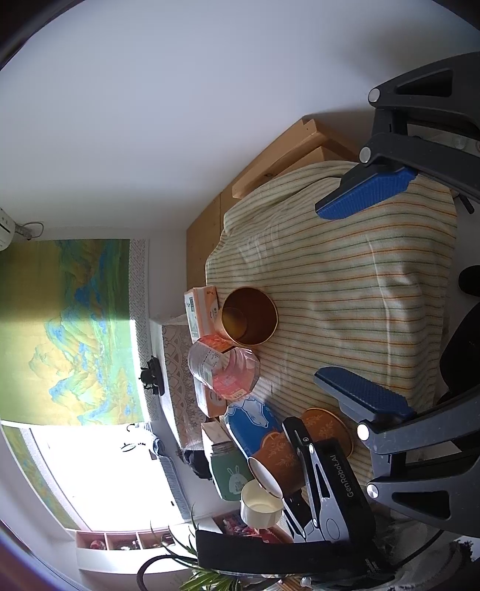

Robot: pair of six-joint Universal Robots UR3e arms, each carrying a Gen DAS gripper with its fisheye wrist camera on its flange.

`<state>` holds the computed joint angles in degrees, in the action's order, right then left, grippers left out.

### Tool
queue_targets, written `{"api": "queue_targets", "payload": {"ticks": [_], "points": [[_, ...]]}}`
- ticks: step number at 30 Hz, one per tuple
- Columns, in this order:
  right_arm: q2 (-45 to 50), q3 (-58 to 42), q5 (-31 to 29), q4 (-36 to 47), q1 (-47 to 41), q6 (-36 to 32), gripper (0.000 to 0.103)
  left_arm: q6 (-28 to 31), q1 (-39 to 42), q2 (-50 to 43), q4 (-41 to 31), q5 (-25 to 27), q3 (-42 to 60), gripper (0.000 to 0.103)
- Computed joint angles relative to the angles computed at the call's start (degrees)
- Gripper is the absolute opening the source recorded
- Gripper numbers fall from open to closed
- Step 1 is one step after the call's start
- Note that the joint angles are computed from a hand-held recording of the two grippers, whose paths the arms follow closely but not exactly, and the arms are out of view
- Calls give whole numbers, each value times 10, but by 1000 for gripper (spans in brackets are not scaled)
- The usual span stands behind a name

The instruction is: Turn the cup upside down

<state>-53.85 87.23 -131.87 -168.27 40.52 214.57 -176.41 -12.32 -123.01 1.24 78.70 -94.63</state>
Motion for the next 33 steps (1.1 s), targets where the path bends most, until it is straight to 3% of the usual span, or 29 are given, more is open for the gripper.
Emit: {"api": "queue_targets", "payload": {"ticks": [8,9,11,18,33], "points": [[0,0,-3,6,3,8,79,7,10,1,-15,-24,6,67],[0,-1,-3,8,4,9,79,9,10,2,-14,-25,6,68],[0,-1,-4,10,4,9,79,13,13,7,-9,-35,-1,82],[1,-6,-4,13,6,12,79,23,18,30,-3,-49,-23,89],[49,-109,-40,35,43,-3,79,21,125,253,123,-65,-283,96]]}}
